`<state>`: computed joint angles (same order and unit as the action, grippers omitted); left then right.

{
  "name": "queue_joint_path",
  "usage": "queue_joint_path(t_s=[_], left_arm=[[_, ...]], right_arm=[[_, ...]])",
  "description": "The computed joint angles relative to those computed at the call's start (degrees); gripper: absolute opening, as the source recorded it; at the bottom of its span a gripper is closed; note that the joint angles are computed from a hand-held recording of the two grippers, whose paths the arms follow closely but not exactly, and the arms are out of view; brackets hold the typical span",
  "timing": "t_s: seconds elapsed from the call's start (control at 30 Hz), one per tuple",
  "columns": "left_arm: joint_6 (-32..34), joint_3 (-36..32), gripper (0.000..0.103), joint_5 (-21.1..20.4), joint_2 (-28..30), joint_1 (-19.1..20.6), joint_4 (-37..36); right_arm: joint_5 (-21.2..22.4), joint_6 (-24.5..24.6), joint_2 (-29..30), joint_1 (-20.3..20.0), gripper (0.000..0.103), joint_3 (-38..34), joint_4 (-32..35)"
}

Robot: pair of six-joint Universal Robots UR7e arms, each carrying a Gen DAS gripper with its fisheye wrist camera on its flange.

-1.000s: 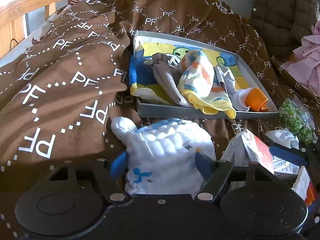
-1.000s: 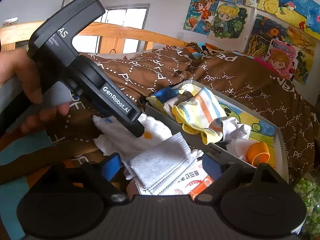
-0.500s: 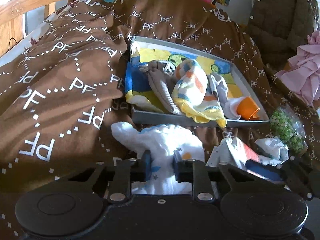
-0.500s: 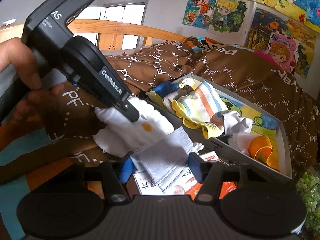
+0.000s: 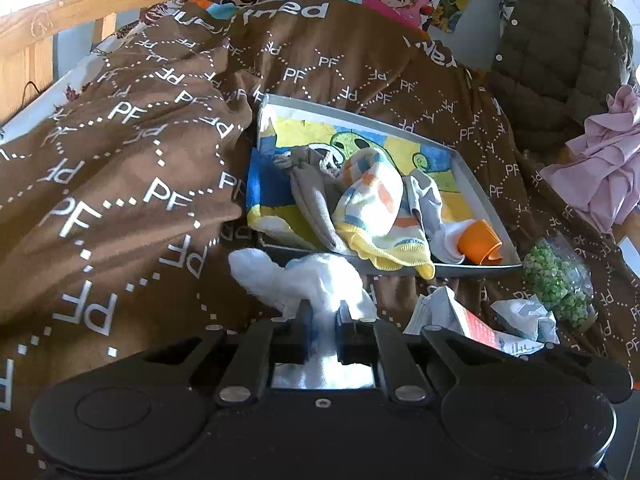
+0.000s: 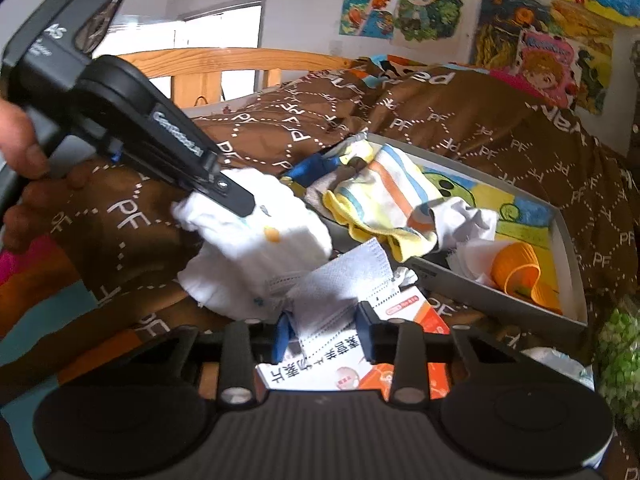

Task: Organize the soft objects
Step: 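Grasp the white muslin cloth with the left gripper while the right gripper grasps the grey mask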

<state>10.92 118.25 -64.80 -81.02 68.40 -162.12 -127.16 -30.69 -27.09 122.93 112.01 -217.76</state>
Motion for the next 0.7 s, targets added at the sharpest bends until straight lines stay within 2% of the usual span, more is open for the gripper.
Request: queue_joint_path(t_s=[0.13, 0.5, 0.7], left_arm=[[-0.9, 0.0, 0.011, -0.8, -1.0, -0.1, 0.1], [0.0, 1.4, 0.01, -2.9, -4.2, -1.4, -1.4], [-0.5, 2.1, 0.01, -6.8, -5.6, -1.1, -1.6]], right_arm=[[-0.7, 1.8, -0.4, 0.0, 0.026, 0.1, 0.1], [-4.0, 2.4, -0.1, 0.8, 0.016, -0.9, 0.0], [-5.4, 2.4, -0.1, 0.9, 0.012, -1.1, -1.3]])
